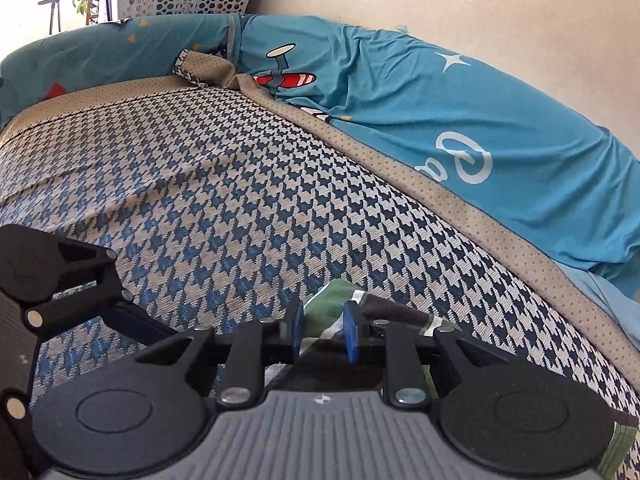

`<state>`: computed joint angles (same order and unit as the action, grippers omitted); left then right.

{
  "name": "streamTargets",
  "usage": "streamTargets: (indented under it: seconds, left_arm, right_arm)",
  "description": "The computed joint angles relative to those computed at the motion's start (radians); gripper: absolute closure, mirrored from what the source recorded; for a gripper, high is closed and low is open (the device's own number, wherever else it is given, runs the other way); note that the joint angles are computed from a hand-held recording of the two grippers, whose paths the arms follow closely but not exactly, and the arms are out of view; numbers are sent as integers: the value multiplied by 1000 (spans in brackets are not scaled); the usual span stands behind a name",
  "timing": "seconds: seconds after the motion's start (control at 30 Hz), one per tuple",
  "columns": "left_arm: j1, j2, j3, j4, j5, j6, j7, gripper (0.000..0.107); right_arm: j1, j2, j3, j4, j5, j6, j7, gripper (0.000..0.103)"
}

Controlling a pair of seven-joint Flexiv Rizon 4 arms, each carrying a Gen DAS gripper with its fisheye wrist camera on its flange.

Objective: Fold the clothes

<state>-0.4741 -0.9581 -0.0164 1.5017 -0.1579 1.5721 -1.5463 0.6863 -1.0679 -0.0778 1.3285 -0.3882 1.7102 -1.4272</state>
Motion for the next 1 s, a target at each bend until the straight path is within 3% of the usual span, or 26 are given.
streamTargets:
  seconds: [0.13,0.37,0.67,0.8,1.0]
  left_arm:
    - [-9,-4,12,-3,5,1,0,4]
    - [-26,-11,33,-11,14,1,-3,4]
    - [-30,-13,32,-12,21,2,-2,4]
    - [-37,-15,38,-15,20,4,-2,4]
    - [-39,-18,39,-16,21,7,-3,4]
  right_arm:
    - [-9,-8,11,-8,-7,3,-11,96]
    - [-98,-43,160,-81,3,-25,5,102]
    - [-54,-105,92,-196,31,-73,92,103]
    - [-111,-103,189,-204,27,-81,84,102]
    - [-121,-78,185,-164,2,-35,46,101]
